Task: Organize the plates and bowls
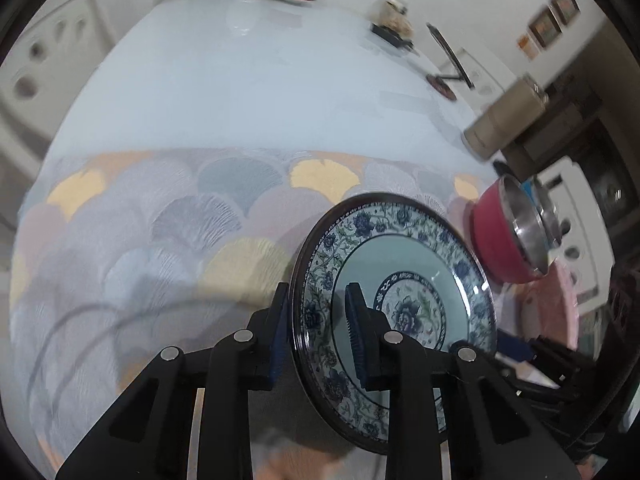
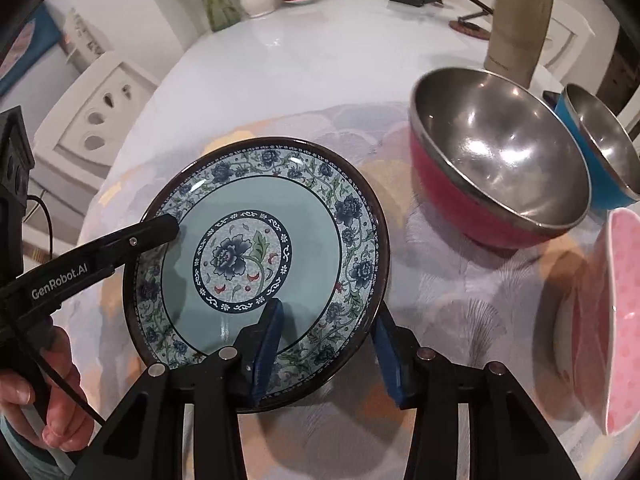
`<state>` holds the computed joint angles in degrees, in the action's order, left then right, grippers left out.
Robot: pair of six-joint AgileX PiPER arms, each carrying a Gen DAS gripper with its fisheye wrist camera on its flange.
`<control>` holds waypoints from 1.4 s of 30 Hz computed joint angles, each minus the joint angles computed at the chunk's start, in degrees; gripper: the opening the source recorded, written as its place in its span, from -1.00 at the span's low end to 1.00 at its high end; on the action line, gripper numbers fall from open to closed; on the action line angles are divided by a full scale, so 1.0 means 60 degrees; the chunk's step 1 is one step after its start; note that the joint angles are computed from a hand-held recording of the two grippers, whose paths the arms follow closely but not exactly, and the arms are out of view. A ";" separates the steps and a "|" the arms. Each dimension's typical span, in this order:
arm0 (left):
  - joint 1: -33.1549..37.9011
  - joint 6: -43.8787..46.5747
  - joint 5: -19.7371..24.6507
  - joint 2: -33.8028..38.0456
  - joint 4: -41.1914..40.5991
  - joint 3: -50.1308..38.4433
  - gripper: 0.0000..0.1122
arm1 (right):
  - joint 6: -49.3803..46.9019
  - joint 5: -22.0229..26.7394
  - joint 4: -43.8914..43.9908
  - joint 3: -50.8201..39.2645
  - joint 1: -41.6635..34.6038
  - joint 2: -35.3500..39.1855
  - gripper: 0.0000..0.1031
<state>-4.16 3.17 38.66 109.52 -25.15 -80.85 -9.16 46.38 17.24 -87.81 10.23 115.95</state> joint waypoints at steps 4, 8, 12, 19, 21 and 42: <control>0.0000 -0.0534 -0.0437 -0.1435 0.0323 0.1313 -0.58 | -0.0744 0.0183 0.0869 0.0572 -0.0067 -0.0644 -0.16; -0.0234 -0.1803 -0.0647 -0.3077 0.1405 0.2480 -0.58 | -0.1363 0.0159 0.1214 0.1365 0.0103 -0.1701 -0.16; -0.0611 -0.3296 -0.0429 -0.4750 0.2651 0.3327 -0.58 | -0.2020 0.0251 0.1596 0.2214 0.0109 -0.2943 -0.16; -0.1696 -0.6227 0.0323 -0.7436 0.4821 0.4716 -0.58 | -0.2611 0.0574 0.1789 0.3721 0.0224 -0.5309 -0.16; -0.2036 -0.7063 0.0577 -0.8224 0.5272 0.5194 -0.58 | -0.2461 0.0528 0.1613 0.4090 0.0514 -0.5821 -0.16; -0.9050 -1.6123 0.3891 -1.1379 0.9090 0.8390 -0.58 | -0.1378 0.0453 0.0036 0.6896 0.2680 -0.7802 -0.16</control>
